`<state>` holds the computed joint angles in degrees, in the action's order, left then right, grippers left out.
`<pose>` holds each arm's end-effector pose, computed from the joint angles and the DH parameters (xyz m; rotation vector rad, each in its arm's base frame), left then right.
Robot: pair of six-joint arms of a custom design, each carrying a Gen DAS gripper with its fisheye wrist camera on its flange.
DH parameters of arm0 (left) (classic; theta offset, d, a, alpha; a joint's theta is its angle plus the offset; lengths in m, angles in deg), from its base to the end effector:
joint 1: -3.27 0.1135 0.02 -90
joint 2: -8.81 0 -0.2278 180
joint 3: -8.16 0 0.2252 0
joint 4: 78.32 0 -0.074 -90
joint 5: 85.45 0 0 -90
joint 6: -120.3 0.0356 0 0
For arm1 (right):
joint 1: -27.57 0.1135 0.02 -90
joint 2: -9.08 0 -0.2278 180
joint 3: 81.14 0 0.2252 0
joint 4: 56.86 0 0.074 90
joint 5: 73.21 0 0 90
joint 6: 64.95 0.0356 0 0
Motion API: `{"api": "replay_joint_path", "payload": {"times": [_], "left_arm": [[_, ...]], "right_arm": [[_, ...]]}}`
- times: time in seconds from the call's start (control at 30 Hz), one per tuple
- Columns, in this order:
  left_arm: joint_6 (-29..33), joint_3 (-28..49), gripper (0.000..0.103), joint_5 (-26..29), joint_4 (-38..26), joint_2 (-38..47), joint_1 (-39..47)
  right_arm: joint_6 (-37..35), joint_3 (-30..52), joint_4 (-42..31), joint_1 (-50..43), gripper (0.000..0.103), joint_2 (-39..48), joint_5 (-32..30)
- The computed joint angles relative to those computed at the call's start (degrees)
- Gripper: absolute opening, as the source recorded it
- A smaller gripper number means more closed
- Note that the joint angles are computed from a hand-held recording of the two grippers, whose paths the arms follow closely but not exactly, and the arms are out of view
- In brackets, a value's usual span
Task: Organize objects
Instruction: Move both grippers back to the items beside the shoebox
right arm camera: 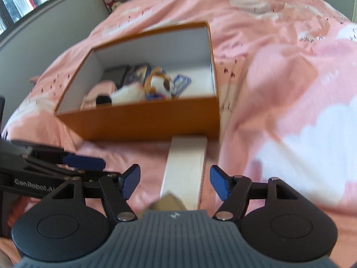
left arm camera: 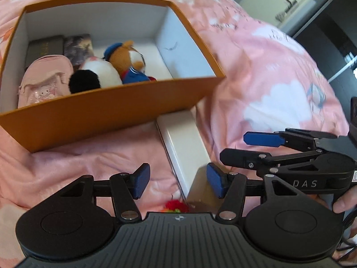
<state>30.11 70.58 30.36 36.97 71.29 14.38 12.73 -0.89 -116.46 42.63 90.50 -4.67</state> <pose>0.1847 0.0205 0.2194 -0.1239 2.6138 -0.5404 0.2510 0.0810 0.2407 -0.7394 2.4931 0.5082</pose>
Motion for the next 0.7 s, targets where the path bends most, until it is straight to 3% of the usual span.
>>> {"api": "replay_joint_path", "payload": {"times": [0.17,0.47,0.7], "left_arm": [[0.13,0.36,0.067,-4.59,-2.61,0.31,-3.12],[0.72,-0.28,0.066,-5.17,-4.63,0.31,-3.68],[0.64,0.12,0.066,-5.23,-4.86,0.26,-3.65]], "right_arm": [[-6.05,-2.91,-2.89,-0.58,0.077,-3.24,0.14],[-15.91,-1.85,-7.00,3.03,0.077,-2.26,2.32],[-19.52,0.96,-10.14,4.04,0.066,1.12,3.18]]}}
